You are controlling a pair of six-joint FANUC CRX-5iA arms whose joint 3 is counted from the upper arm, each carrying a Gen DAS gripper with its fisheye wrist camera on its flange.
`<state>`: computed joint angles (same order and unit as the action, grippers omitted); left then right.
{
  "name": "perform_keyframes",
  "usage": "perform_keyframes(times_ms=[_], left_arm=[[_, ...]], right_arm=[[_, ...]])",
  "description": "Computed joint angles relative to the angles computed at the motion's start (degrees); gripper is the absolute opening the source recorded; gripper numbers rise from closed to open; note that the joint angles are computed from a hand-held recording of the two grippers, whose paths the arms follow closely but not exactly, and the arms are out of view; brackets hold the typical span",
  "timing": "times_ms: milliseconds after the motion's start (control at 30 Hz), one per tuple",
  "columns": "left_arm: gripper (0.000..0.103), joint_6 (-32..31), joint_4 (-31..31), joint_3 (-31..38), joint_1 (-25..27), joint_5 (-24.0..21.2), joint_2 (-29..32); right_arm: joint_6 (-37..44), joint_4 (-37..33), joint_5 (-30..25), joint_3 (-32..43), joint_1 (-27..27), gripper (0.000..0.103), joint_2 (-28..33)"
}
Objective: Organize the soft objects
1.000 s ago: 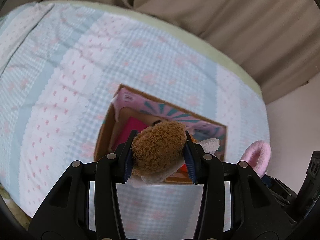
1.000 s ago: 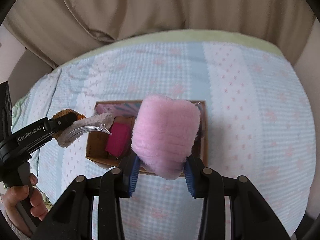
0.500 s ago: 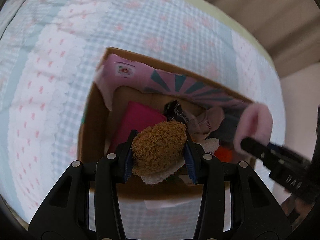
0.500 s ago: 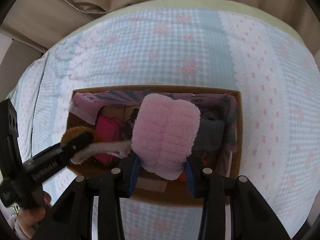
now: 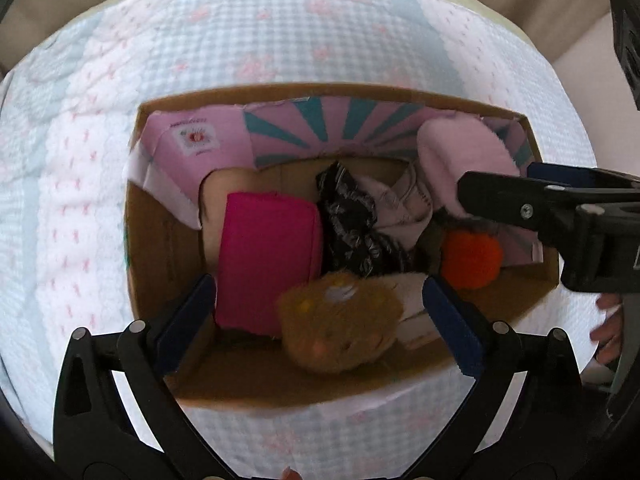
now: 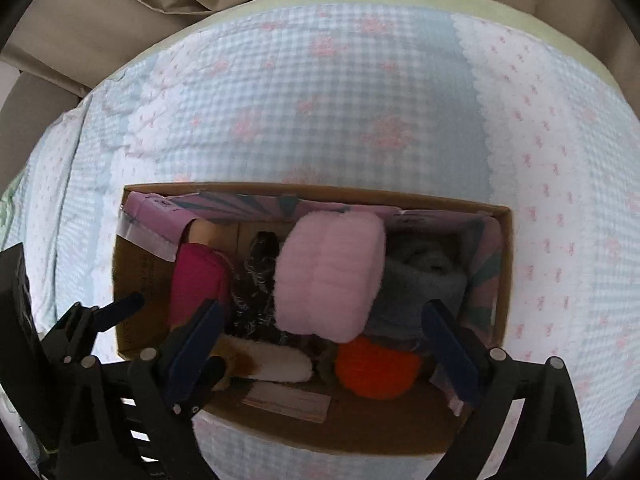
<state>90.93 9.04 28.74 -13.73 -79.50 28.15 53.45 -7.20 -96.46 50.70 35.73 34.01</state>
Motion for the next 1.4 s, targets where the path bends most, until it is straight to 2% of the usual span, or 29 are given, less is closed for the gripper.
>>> perform_keyframes(times_ms=[400, 667, 767, 967, 1200, 1400], left_arm=[[0.103, 2.2, 0.2, -5.4, 0.9, 2.4, -8.2], [0.103, 3.3, -2.1, -4.3, -0.6, 2.0, -14.1], [0.103, 4.7, -3.6, -2.1, -1.9, 1.7, -15.6], [0.103, 7.8, -7.3, 4.3, -4.4, 0.9, -19.3], [0.103, 15.1, -17.4, 14.7, -11.5, -1.6, -22.5], [0.103, 19.5, -28.7, 21.8, -20.7, -4.8, -23.1]], right_arm=[[-3.2, 5.2, 3.0, -5.6, 2.8, 0.099, -6.5], [-7.1, 10.1, 2.7, -7.9, 6.3, 0.099, -12.8], [-8.7, 12.3, 1.7, -7.0, 7.6, 0.099, -14.7], [-10.5, 21.9, -0.5, -4.2, 11.4, 0.099, -19.2], [-10.1, 33.9, -3.6, -1.3, 17.2, 0.099, -23.5], [-10.4, 43.7, -3.8, -3.7, 23.3, 0.099, -27.9]])
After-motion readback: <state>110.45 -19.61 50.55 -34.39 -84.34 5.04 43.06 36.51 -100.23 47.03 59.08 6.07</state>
